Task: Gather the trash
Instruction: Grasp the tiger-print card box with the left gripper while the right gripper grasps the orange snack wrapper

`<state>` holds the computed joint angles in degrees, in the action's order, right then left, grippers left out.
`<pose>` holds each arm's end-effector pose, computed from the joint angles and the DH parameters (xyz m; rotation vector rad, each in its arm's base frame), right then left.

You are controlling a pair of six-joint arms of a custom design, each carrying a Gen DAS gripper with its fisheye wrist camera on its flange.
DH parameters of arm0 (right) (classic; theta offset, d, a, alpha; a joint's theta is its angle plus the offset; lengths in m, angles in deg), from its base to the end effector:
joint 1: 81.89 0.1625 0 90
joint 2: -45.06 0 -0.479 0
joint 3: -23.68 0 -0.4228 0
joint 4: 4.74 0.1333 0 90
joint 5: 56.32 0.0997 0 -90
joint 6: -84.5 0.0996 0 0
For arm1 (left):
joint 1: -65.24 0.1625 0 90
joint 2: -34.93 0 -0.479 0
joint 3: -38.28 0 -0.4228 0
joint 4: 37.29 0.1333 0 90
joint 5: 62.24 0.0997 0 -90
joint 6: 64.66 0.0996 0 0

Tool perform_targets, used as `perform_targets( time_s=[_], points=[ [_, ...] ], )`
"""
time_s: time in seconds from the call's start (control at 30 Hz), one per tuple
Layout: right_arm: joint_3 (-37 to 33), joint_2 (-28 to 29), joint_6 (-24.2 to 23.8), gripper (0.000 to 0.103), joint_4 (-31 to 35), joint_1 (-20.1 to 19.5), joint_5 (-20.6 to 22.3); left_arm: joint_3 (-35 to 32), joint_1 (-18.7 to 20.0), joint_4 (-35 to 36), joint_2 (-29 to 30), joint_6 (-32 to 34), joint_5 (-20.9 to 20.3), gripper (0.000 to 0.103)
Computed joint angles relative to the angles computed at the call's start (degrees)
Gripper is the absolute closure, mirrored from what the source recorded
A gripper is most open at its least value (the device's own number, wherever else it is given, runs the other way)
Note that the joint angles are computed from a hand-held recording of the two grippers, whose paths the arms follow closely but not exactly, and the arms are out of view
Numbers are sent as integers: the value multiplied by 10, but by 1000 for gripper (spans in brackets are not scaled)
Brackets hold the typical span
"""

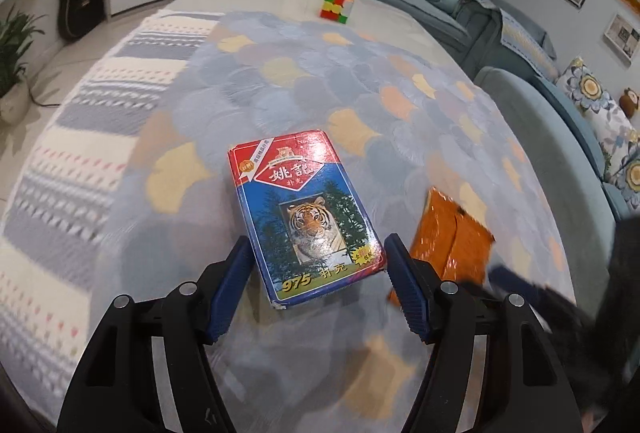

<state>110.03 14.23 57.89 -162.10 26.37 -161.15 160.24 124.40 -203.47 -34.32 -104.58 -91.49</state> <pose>0.3430 -0.6955 -0.0143 1.0547 -2.6555 0.2684 -0.0861 -0.5737 0.2691 -0.4492 2.2113 -1.1395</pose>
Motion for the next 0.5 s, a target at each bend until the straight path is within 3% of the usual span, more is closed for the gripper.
perform_targets(
  time_s=[0.17,0.37,0.43,0.5],
  points=[
    [-10,26,1,19,-39,17,-39,48,-29,-1,-22,-54,29,38],
    [-28,60,-41,20,-83,40,-121,76,-38,-12,-27,-82,28,38],
    [-24,64,-59,26,-98,44,-131,81,-39,-19,-25,-82,22,38],
    [-18,63,-70,41,-112,45,-133,88,-43,-28,-26,-84,22,38]
  ],
)
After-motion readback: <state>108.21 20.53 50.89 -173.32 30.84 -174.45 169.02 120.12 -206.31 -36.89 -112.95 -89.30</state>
